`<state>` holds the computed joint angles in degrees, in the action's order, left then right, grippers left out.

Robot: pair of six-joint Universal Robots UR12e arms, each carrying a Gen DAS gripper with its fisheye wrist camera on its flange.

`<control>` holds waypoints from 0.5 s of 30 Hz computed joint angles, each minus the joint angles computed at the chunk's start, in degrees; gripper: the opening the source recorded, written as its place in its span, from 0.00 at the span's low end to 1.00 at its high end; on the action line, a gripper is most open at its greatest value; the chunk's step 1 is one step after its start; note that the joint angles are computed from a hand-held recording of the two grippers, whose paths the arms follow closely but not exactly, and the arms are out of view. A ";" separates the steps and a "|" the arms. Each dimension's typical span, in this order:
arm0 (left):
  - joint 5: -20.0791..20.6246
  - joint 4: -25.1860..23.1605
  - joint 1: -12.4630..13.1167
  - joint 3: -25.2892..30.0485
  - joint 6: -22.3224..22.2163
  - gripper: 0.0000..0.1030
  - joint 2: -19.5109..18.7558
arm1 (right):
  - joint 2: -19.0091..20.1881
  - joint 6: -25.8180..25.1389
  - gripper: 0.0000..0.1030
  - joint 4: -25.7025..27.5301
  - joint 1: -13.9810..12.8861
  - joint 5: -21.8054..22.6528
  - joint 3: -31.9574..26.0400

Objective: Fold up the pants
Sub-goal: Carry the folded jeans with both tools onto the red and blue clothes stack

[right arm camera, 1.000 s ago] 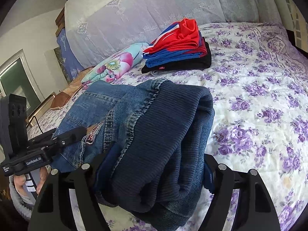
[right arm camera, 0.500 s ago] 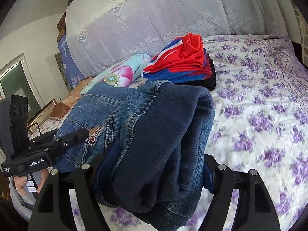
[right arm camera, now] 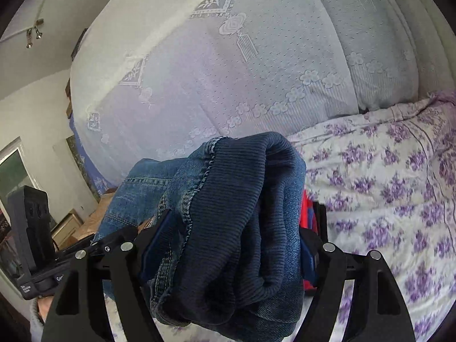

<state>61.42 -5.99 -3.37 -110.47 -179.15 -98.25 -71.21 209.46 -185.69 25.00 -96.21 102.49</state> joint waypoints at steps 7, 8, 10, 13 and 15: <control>7.32 -7.74 -1.20 10.19 -6.59 0.68 -12.83 | 9.68 -8.17 0.79 9.08 -0.74 -4.09 -8.31; 7.88 -3.98 -1.17 9.13 -6.80 0.72 -13.10 | 10.18 -7.17 0.82 6.14 -1.03 -3.10 -7.74; 9.82 -1.54 -1.60 8.04 -5.10 0.72 -12.54 | 10.36 -6.21 0.84 4.58 -1.06 -2.99 -7.40; 12.81 0.49 -2.00 7.52 -4.88 0.76 -11.94 | 10.30 -6.71 0.90 3.23 -0.91 -3.87 -7.26; 12.37 2.22 -1.71 6.71 -4.96 0.76 -11.18 | 9.49 -6.82 0.91 1.67 -0.09 -5.72 -6.52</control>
